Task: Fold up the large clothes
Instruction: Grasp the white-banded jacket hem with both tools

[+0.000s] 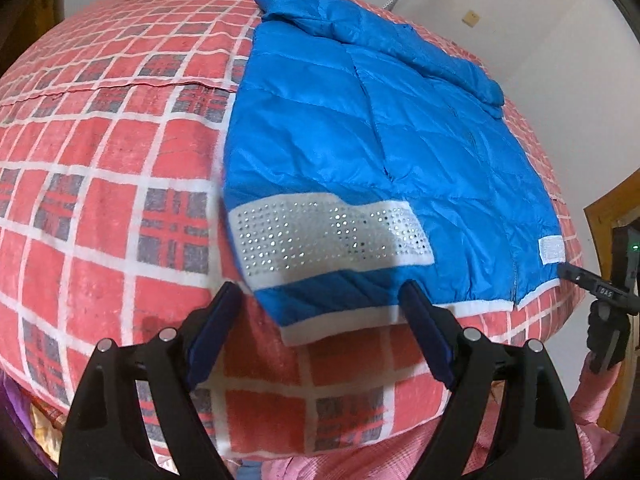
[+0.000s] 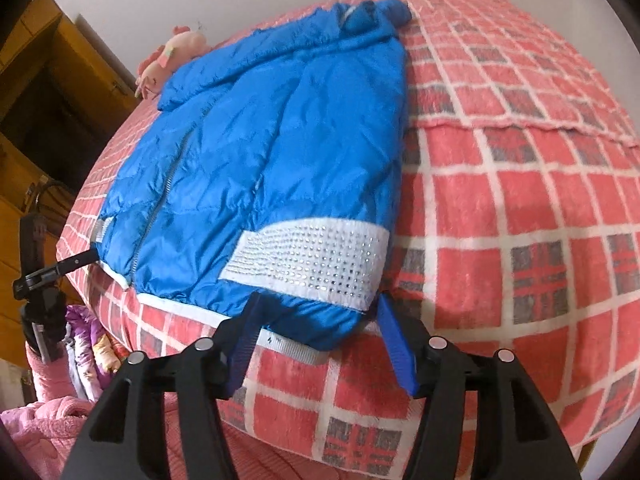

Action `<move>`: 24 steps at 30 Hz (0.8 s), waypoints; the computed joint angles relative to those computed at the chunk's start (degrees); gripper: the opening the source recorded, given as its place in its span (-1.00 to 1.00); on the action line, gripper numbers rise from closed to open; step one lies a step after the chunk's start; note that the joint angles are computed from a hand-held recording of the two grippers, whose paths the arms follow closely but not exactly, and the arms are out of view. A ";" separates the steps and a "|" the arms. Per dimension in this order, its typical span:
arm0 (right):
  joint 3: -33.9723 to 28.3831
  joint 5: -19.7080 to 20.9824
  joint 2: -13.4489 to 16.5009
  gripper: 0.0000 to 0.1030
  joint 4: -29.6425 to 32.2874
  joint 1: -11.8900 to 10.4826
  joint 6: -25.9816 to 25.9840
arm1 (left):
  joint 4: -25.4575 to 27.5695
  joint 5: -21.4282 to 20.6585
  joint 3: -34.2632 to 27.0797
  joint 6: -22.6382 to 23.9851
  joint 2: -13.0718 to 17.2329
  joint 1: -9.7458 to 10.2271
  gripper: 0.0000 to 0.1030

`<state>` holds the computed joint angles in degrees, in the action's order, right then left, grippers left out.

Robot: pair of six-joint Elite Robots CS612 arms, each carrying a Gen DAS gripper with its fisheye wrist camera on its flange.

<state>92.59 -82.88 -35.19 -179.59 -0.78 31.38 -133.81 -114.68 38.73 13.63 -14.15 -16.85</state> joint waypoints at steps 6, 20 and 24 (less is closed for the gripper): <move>-1.04 0.22 0.53 -0.02 -0.52 0.40 -2.14 | 1.21 -3.15 0.10 0.77 -0.17 0.11 0.15; -0.56 2.48 1.08 -0.68 -6.14 -0.21 -2.53 | -4.82 -4.32 3.06 -1.48 -1.18 0.30 -0.61; -0.35 2.66 1.02 -0.72 -6.80 -0.39 -3.21 | -3.93 -5.32 1.92 -1.02 -0.49 0.54 -0.70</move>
<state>92.24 -80.22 -34.17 -186.40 -1.17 28.17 -137.74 -120.01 40.66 12.61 -14.63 -16.30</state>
